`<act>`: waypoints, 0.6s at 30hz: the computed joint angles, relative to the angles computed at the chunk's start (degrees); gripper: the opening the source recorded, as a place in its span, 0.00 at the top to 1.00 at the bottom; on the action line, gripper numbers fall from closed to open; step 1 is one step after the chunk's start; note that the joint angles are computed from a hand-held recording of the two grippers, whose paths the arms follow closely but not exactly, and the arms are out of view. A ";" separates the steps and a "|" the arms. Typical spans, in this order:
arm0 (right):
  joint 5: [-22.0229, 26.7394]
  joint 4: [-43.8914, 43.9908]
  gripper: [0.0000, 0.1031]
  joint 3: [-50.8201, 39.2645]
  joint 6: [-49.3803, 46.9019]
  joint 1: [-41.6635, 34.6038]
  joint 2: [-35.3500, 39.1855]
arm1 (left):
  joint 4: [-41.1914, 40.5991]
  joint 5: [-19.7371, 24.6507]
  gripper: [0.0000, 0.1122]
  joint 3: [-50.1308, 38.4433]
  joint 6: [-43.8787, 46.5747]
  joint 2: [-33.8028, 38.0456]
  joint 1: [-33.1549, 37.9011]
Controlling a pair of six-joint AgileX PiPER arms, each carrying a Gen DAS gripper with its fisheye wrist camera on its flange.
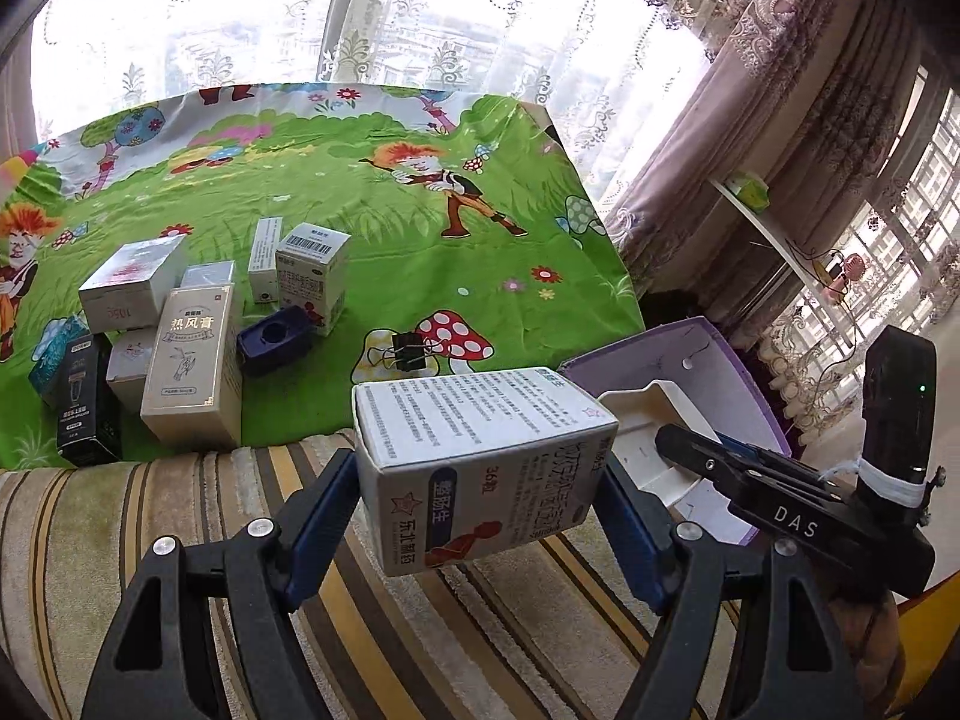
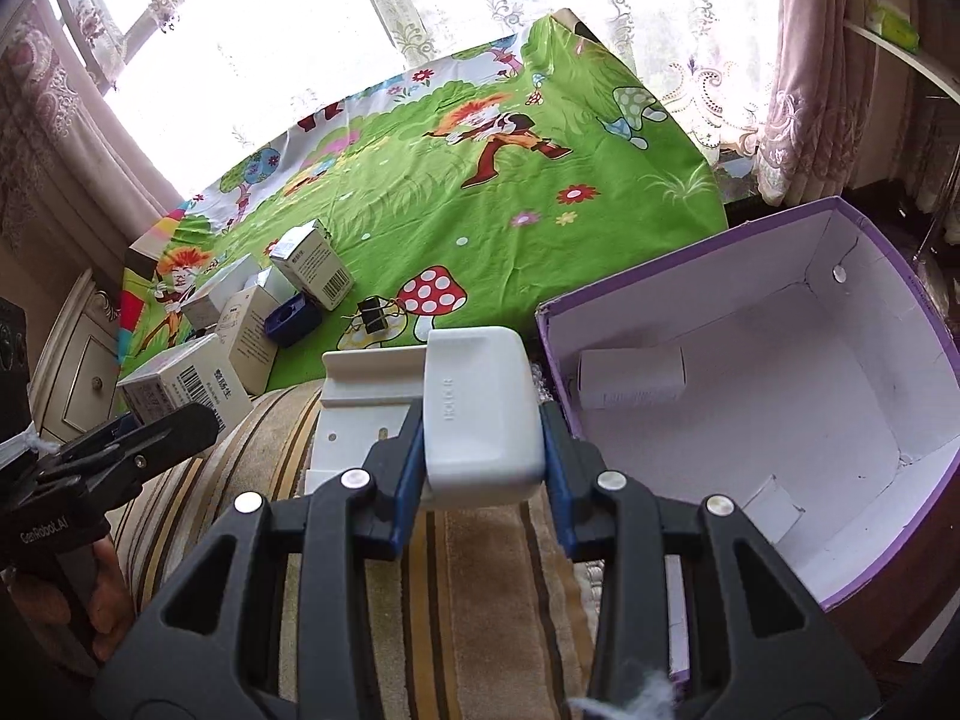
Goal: Organize rigid objects
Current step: 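Carry both items to the purple box and open both grippers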
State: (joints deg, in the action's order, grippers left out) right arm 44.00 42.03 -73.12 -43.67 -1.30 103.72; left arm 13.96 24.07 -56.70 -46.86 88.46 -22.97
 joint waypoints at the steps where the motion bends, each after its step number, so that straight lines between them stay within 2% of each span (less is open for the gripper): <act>1: 0.00 -0.19 0.61 -0.13 0.30 -0.87 -0.01 | -0.47 -0.04 0.31 -0.77 0.61 0.64 -0.75; 12: -1.54 -2.31 0.61 -1.33 3.33 -9.85 0.87 | -6.76 -1.65 0.31 -10.20 11.80 8.23 -7.56; 17: -3.96 -4.90 0.60 -2.05 6.84 -11.93 0.94 | -17.98 -3.79 0.29 -12.92 26.06 10.58 -9.01; 18: -4.28 -5.46 0.59 -2.29 7.66 -12.16 0.97 | -18.94 -3.78 0.25 -13.29 27.67 10.78 -9.30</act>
State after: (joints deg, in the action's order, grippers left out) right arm 39.73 36.58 -75.41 -36.01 -13.46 104.69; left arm -4.98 20.29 -69.99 -19.18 99.24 -32.27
